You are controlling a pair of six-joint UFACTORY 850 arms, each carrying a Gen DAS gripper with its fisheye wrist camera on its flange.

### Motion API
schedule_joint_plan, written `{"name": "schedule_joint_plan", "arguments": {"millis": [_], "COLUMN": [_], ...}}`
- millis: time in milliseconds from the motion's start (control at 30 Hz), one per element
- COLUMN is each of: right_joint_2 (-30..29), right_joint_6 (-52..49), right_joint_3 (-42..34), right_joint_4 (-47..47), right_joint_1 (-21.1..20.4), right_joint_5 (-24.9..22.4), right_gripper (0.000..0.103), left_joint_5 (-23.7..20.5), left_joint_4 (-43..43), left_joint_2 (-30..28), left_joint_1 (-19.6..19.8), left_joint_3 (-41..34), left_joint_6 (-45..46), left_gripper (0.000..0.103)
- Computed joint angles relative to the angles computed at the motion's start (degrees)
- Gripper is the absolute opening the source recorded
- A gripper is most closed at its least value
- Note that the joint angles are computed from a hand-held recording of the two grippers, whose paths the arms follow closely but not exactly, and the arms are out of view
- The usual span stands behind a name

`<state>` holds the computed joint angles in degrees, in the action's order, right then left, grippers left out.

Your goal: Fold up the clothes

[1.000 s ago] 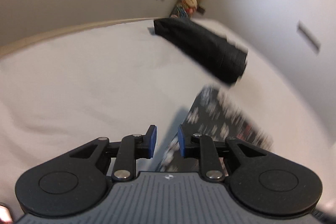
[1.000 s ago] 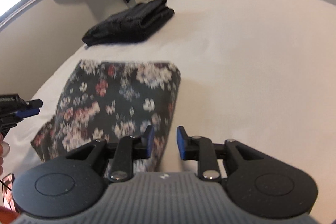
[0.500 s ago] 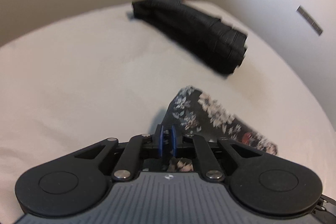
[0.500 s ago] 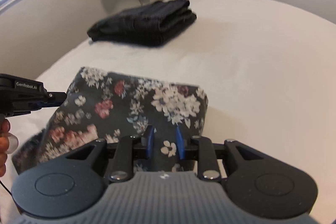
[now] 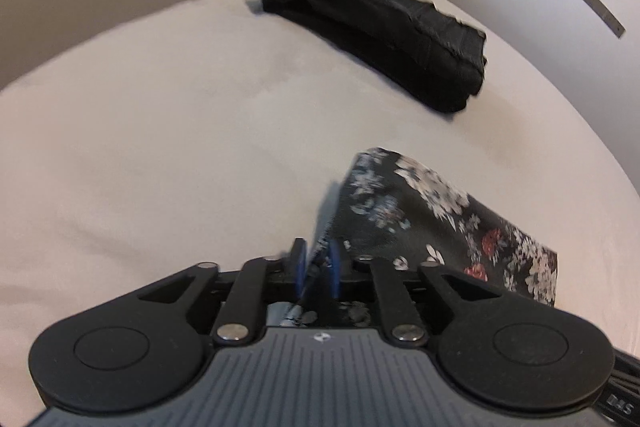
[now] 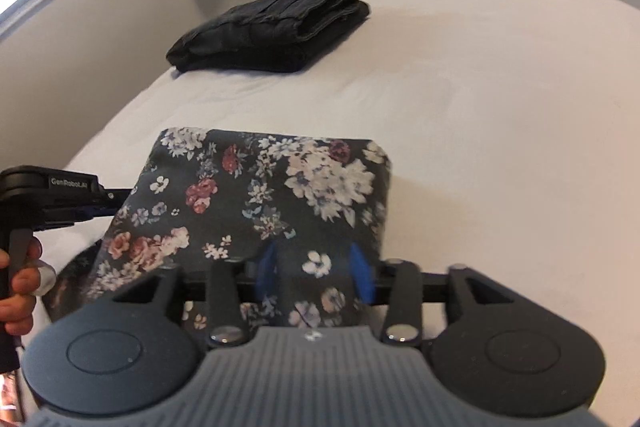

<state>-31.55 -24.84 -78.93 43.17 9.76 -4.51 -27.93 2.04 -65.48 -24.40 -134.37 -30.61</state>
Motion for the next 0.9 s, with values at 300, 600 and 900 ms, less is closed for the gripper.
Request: {"name": "schedule_joint_plan", "arguments": {"millis": [300, 600, 900], "right_joint_2": [3.17, 0.94, 0.48], "right_joint_6": [-17.61, -19.33, -17.71], "right_joint_3": [6.41, 4.36, 3.59], "right_joint_4": [28.95, 33.78, 31.70], "right_joint_1": [-4.59, -5.99, -5.90], "right_joint_5": [-12.50, -20.26, -22.35], "right_gripper": [0.061, 0.061, 0.062], "left_joint_5": [3.41, -9.75, -22.96], "left_joint_4": [-21.35, -53.85, -54.65], "left_joint_2": [7.26, 7.45, -3.81], "left_joint_1": [2.74, 9.67, 10.28], "left_joint_3": [11.12, 12.54, -1.93], "left_joint_6": [22.53, 50.05, 41.05], "left_gripper": [0.060, 0.069, 0.068]}}
